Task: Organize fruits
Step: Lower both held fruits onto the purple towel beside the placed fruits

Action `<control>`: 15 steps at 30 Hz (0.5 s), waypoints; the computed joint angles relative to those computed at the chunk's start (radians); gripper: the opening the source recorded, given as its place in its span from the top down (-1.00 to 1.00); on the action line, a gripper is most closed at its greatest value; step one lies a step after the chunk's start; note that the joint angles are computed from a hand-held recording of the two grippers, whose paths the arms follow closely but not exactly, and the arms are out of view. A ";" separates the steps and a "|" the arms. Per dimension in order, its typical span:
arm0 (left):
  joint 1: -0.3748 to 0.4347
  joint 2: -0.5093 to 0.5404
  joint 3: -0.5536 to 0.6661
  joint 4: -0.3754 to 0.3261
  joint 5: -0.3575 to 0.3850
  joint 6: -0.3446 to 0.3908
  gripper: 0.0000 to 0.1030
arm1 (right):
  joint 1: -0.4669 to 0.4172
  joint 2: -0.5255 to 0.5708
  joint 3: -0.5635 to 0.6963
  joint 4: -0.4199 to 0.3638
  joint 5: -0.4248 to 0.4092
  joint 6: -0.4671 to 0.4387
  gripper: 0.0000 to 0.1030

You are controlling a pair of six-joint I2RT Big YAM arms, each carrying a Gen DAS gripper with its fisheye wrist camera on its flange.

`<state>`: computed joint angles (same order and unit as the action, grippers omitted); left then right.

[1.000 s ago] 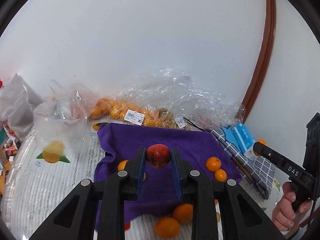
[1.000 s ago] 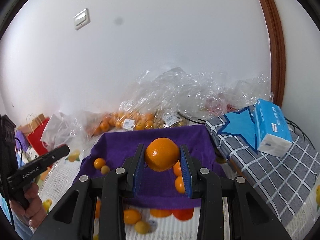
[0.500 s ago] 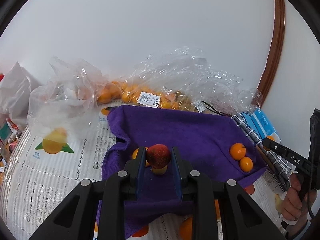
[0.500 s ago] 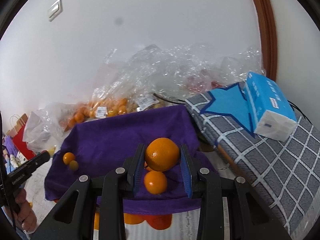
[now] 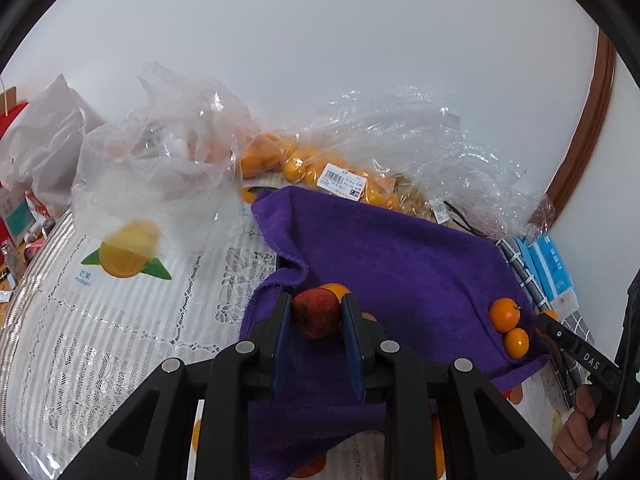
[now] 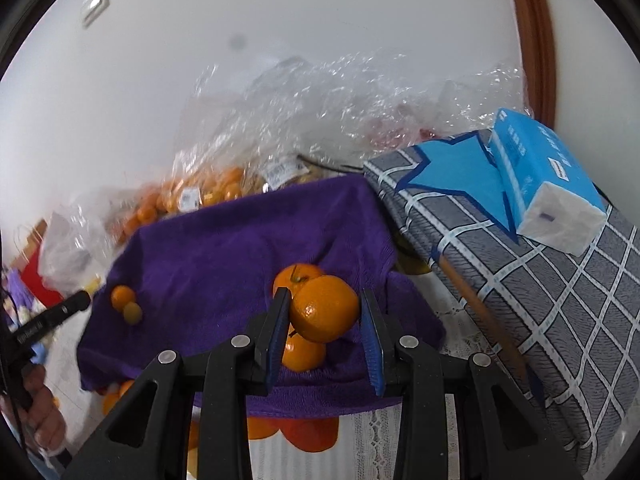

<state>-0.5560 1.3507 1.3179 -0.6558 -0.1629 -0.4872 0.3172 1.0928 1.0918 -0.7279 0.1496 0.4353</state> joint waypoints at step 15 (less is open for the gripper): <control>-0.031 0.042 0.025 -0.039 0.005 0.039 0.53 | 0.014 0.036 0.007 -0.032 0.085 -0.015 0.33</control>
<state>-0.5867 1.3930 1.3433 -0.6951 -0.1579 -0.4484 0.3315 1.1285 1.0988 -0.7595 0.2346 0.4203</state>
